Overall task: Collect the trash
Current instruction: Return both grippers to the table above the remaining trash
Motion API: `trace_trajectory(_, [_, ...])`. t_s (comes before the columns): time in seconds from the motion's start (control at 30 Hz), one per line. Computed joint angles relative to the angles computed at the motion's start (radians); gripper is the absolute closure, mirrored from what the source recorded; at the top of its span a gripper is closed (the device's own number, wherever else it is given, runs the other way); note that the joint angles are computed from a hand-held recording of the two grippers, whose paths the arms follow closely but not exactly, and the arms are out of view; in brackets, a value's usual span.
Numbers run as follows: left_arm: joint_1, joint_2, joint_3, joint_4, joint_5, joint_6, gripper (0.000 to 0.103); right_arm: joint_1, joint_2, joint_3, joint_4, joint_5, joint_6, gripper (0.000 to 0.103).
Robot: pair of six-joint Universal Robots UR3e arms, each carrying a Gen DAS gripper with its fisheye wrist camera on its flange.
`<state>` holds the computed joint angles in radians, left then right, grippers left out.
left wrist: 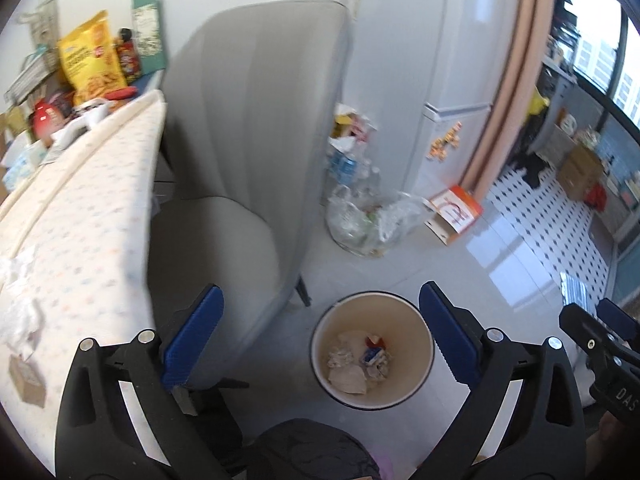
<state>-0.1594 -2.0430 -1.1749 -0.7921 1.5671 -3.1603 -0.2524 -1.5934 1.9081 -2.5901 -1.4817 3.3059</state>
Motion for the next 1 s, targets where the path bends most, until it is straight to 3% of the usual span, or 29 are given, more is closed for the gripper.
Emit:
trace_trajectory(0.27, [0.119, 0.198, -0.208, 0.071, -0.006, 0.019, 0.006, 0.149, 0.013, -0.1, 0.028, -0.003, 0.038, 0.008])
trace_trajectory(0.47, [0.263, 0.368, -0.362, 0.096, -0.073, 0.055, 0.006, 0.3, 0.044, -0.204, 0.062, -0.067, 0.085, 0.008])
trace_trajectory(1.0, [0.802, 0.732, -0.624, -0.004, -0.388, 0.241, 0.006, 0.67, 0.224, -0.554, 0.191, -0.256, 0.148, 0.008])
